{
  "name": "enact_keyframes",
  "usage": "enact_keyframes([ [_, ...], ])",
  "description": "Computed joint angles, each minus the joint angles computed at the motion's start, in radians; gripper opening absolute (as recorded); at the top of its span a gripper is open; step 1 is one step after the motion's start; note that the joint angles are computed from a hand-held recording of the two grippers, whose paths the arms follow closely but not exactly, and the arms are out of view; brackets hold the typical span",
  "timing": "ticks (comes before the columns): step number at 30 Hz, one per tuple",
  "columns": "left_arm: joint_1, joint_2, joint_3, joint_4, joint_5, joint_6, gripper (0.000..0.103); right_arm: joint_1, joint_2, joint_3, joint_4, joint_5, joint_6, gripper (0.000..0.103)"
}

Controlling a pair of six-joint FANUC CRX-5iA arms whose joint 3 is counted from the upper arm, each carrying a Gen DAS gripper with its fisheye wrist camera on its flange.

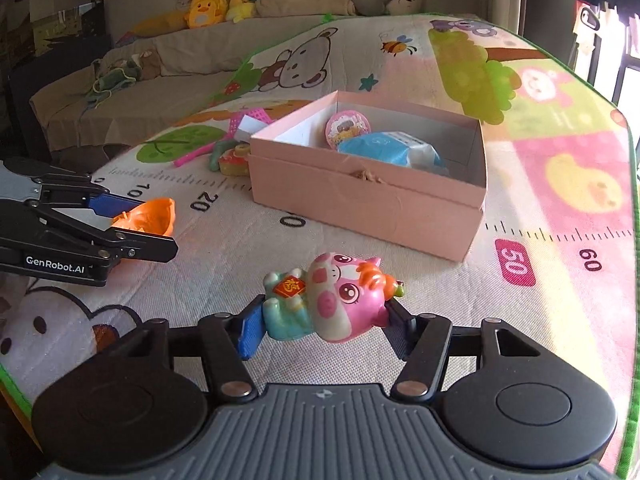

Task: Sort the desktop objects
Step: 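Lift the orange cup toy and pink pig toy off the mat with both tools, then drop the pink pig into the pink box with right tool while left drops the cup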

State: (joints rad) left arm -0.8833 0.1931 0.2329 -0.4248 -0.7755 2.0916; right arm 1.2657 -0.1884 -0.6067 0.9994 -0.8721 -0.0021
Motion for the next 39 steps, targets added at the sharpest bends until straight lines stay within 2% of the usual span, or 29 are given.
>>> enact_keyframes([
  [5, -0.017, 0.062, 0.151, -0.136, 0.043, 0.038, 0.056, -0.069, -0.103, 0.011, 0.165, -0.002, -0.040, 0.060],
  [8, 0.001, 0.158, 0.265, -0.149, 0.074, 0.032, 0.057, -0.137, -0.088, 0.043, 0.250, -0.004, -0.046, 0.061],
  [9, 0.005, 0.192, 0.302, -0.163, 0.075, 0.039, 0.062, -0.160, -0.074, 0.058, 0.260, 0.002, -0.041, 0.061],
  [11, -0.001, 0.253, 0.386, -0.198, -0.009, 0.068, 0.071, -0.206, -0.049, 0.089, 0.242, 0.036, -0.023, 0.061],
  [12, 0.008, 0.250, 0.376, -0.178, -0.010, 0.073, 0.077, -0.223, -0.036, 0.103, 0.228, 0.046, -0.015, 0.061],
  [13, 0.024, 0.225, 0.324, -0.145, 0.031, 0.072, 0.082, -0.236, -0.024, 0.115, 0.213, 0.050, -0.002, 0.061],
  [14, 0.029, 0.200, 0.280, -0.143, 0.050, 0.092, 0.091, -0.246, -0.014, 0.124, 0.199, 0.054, 0.015, 0.061],
  [15, 0.022, 0.177, 0.245, -0.176, 0.045, 0.141, 0.095, -0.253, -0.004, 0.131, 0.182, 0.057, 0.035, 0.061],
  [17, 0.014, 0.136, 0.181, -0.216, 0.025, 0.207, 0.095, -0.267, 0.023, 0.152, 0.139, 0.069, 0.083, 0.061],
  [19, 0.021, 0.105, 0.125, -0.206, 0.007, 0.248, 0.096, -0.280, 0.060, 0.183, 0.081, 0.093, 0.138, 0.061],
  [24, 0.030, 0.062, 0.048, -0.216, -0.029, 0.311, 0.097, -0.300, 0.193, 0.294, -0.074, 0.163, 0.293, 0.061],
  [28, 0.032, 0.041, 0.017, -0.254, -0.063, 0.395, 0.101, -0.294, 0.295, 0.428, -0.273, 0.070, 0.432, 0.070],
  [32, 0.041, 0.045, 0.016, -0.277, -0.090, 0.487, 0.102, -0.272, 0.306, 0.446, -0.225, 0.060, 0.426, 0.076],
  [36, 0.055, 0.034, -0.004, -0.252, -0.068, 0.490, 0.102, -0.250, 0.359, 0.547, -0.205, 0.091, 0.524, 0.077],
  [38, 0.056, 0.032, -0.008, -0.248, -0.068, 0.485, 0.102, -0.247, 0.423, 0.646, -0.261, 0.096, 0.619, 0.077],
  [39, 0.055, 0.030, -0.011, -0.244, -0.065, 0.480, 0.103, -0.250, 0.466, 0.722, -0.331, 0.082, 0.685, 0.073],
])
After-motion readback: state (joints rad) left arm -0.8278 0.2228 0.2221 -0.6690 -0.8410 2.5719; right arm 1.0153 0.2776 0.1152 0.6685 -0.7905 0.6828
